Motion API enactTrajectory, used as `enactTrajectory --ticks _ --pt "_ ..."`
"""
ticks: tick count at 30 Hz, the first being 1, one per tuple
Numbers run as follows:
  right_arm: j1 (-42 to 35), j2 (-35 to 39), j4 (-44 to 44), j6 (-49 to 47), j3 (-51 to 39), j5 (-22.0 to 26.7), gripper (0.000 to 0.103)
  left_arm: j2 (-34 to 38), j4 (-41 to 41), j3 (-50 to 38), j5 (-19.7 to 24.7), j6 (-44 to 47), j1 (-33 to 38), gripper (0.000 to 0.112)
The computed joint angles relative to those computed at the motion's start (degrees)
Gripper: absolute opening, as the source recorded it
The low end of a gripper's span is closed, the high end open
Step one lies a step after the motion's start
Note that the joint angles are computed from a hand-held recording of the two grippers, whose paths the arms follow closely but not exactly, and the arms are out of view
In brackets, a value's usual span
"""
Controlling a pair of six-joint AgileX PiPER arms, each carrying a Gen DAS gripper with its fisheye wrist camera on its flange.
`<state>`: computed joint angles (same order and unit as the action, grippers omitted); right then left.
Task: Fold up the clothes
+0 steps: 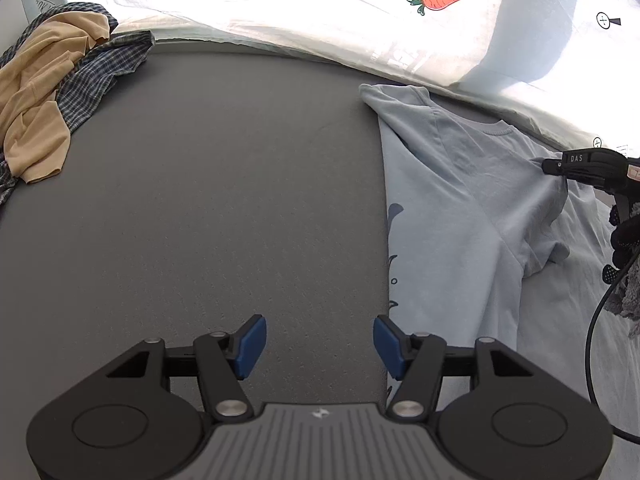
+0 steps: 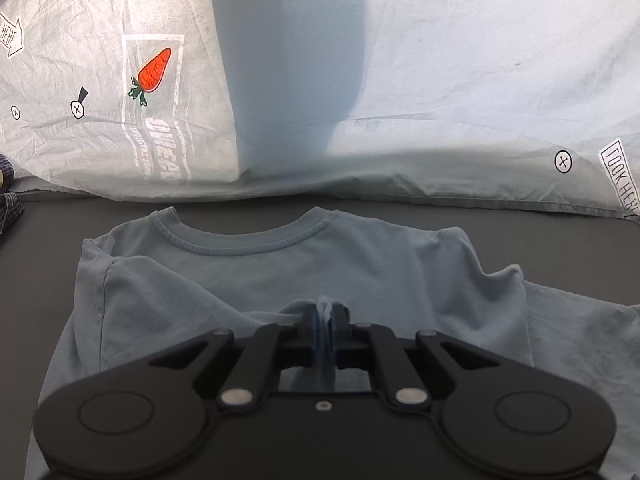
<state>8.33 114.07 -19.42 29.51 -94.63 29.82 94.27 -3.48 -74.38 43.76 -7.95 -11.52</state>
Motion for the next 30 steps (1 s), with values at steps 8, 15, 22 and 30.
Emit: enactTrajectory --ticks 8,15,22,30 --pt "-0.3 1.8 -3.0 -0.5 -2.6 5.7 0.033 -0.5 -0.7 0.1 0.5 0.5 0.6 0.064" --pt "1.0 -20.0 -4.0 6.3 19.4 -1.8 0.061 -4.6 0.2 2.9 2.7 0.6 -0.3 0.065" --pt "4.7 -41.4 18.2 -5.4 39.0 4.0 0.032 -17.8 6.6 13.4 6.0 -9.0 -7.0 0.065" --pt "23.8 -59.3 28.6 -3.9 55.0 9.6 0.024 -37.6 16.4 27.1 16.5 -29.2 -21.4 0.065"
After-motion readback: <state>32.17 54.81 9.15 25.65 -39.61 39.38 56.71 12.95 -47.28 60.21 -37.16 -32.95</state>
